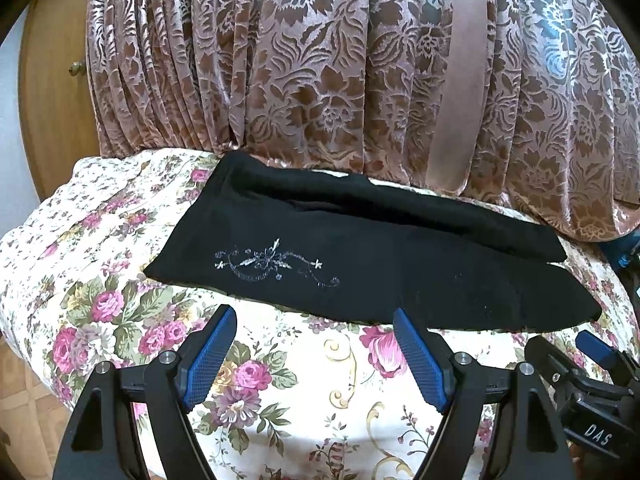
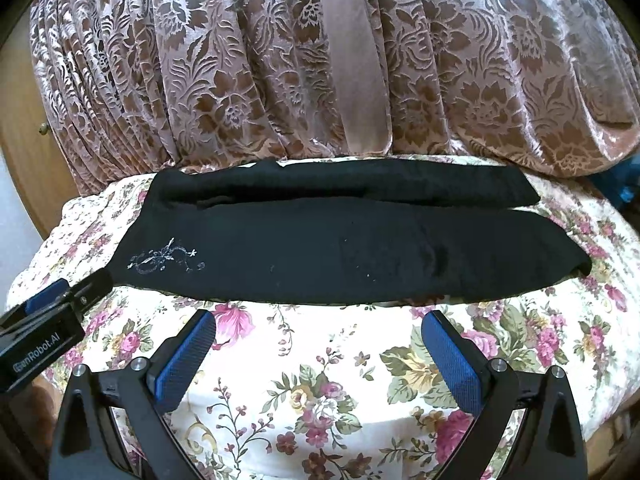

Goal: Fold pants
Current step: 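Grasp the trouser leg ends with both grippers and lift them up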

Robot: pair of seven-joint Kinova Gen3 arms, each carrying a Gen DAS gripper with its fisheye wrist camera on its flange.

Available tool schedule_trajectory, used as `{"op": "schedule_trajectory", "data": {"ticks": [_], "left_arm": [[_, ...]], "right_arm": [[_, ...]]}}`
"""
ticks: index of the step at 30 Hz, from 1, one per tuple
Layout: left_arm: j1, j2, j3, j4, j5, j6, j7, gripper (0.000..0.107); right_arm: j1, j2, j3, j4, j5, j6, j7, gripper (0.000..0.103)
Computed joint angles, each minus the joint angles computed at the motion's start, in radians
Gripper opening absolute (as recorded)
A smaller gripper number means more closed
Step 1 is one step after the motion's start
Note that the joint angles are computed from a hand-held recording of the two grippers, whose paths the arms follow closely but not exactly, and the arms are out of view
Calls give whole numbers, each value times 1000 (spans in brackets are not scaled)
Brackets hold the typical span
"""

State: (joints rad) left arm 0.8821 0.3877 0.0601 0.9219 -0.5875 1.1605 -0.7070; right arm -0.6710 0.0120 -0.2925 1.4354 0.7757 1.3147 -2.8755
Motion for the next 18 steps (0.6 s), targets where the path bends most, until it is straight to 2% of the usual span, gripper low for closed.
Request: {"op": "schedule_trajectory", "data": {"ticks": [3,5,6,9,11,13,14,16,18], "left_arm": [[32,11,-77,-8,68,-2,-32,82],[7,9,-75,9,119,-26,-60,82],[-32,2,-47,27,160,-50,-87,82],[-171,-4,55,72,282,-106,-161,83],[-263,-12,106,115,363,-153,-202,89],[-356,-23,146,162,444,-200,-214,101],[-402,-29,168,184,485,-222,-229,103],[-488,-47,189,242,566,-287,-241,103],[-514,-50,150,257,645,-299,-262,103]], "right_arm": [[17,-12,11,22,-27,-34,-6,103],[35,-20,18,36,-55,-56,-3,103],[30,-28,38,49,-68,-78,-1,103],[-17,-63,169,98,-174,-184,68,103],[-42,-88,262,143,-256,-264,106,103],[-71,-109,354,177,-337,-312,142,103],[-76,-126,401,208,-378,-345,147,103],[-30,-158,440,263,-458,-412,158,103],[62,-192,435,329,-527,-491,155,96]]}}
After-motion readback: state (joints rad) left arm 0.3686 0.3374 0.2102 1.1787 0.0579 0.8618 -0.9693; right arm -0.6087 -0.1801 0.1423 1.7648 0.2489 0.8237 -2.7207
